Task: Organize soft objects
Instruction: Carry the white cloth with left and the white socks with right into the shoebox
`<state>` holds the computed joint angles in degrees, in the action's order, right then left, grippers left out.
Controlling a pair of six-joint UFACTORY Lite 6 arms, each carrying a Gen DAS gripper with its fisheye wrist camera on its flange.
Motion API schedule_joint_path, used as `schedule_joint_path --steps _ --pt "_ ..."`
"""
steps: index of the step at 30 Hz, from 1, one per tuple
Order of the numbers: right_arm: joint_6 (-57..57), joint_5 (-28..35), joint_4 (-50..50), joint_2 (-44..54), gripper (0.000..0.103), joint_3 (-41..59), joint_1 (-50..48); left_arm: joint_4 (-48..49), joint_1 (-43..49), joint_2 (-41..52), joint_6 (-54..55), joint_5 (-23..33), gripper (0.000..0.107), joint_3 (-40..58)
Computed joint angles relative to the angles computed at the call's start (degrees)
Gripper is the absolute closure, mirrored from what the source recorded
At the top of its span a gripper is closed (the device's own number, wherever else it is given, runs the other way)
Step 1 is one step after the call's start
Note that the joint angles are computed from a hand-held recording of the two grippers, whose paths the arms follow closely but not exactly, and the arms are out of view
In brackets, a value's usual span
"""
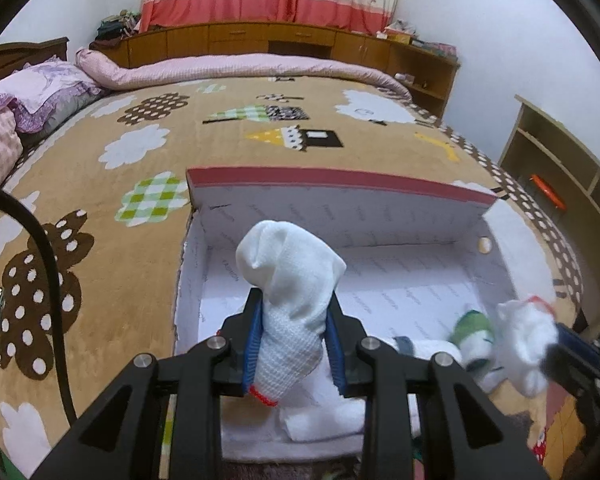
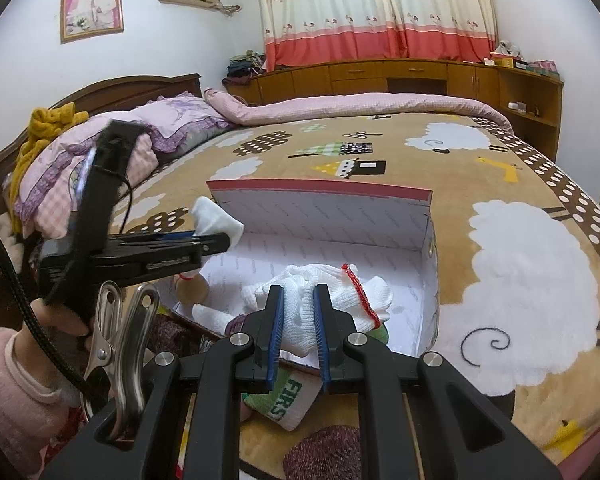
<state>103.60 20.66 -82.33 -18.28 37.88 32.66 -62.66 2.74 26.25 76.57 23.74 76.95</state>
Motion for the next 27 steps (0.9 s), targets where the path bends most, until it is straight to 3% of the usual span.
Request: schedule_joint_path --steps 17,27 --pt "-1.4 -0.2 0.1 3.0 0.087 2.4 -2.5 6.1 -1.3 10.0 -8.0 -2.2 0.074 7.6" --pt "-2.5 -1.6 -1.4 8.0 0.087 6.8 -7.3 0.7 -2.8 8.7 -1.9 -6.0 0.074 4.3"
